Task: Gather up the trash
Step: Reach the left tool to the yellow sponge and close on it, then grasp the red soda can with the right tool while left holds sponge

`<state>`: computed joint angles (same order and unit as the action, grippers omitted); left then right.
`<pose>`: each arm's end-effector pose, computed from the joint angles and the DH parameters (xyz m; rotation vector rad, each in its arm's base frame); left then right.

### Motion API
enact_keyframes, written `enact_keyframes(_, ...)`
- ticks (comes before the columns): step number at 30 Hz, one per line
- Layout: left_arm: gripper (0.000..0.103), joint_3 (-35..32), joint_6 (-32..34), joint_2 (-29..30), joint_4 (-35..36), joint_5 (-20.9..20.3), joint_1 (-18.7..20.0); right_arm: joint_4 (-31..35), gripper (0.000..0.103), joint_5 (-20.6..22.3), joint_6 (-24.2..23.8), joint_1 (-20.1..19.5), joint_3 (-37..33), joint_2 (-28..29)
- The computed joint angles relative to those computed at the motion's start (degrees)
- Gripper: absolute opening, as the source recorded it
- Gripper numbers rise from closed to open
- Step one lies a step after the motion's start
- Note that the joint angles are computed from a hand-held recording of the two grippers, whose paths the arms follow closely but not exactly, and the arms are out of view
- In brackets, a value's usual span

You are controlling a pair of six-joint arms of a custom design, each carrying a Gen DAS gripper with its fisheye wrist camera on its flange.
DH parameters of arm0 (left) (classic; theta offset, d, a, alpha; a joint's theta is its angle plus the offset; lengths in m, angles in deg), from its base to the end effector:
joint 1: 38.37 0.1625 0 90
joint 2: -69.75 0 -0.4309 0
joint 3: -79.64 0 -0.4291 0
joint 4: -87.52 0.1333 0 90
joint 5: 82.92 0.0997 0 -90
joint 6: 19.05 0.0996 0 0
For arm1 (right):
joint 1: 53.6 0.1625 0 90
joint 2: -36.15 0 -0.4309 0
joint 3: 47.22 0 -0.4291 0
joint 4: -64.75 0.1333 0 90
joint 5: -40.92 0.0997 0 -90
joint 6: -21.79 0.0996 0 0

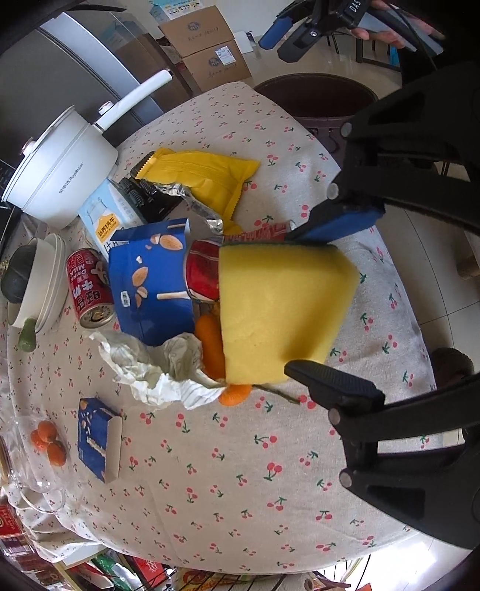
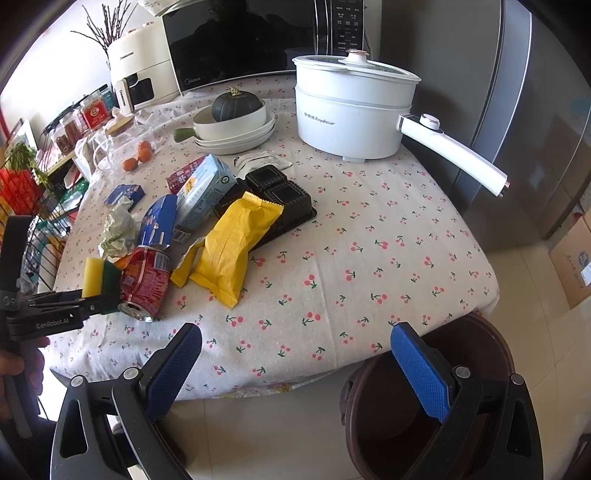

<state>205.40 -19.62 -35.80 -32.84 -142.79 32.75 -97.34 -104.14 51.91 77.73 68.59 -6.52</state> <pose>0.0438 -0.4383 0.3622 0.3566 2.6079 -0.3500 0.3953 -0.3713 -0.0150 0.2319 -2.2525 0.6723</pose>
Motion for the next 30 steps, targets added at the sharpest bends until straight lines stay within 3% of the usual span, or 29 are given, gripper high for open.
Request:
enact_keyframes(8,0.033,-3.1,1.4,-1.5,0.8,-4.0,5.4,-1.2,0.103,1.2,-1.3,0.0,-2.3,2.6)
enact_keyframes(12,0.032,-3.4,2.1,-2.1,0.3,-5.7,6.6,-3.0,0.103,4.2,-3.1,-0.3,-4.5,5.0)
enact_keyframes(19,0.032,-2.1,5.5,-7.1,-1.2,-7.0,4.9,-2.9,0.103,13.0,-5.3,-1.6,-11.7,11.8)
enact_keyframes(30,0.032,-3.9,5.8,-7.1,-1.8,-5.9,9.8,0.7,0.095,15.8,-8.9,-2.5,-23.8,22.7)
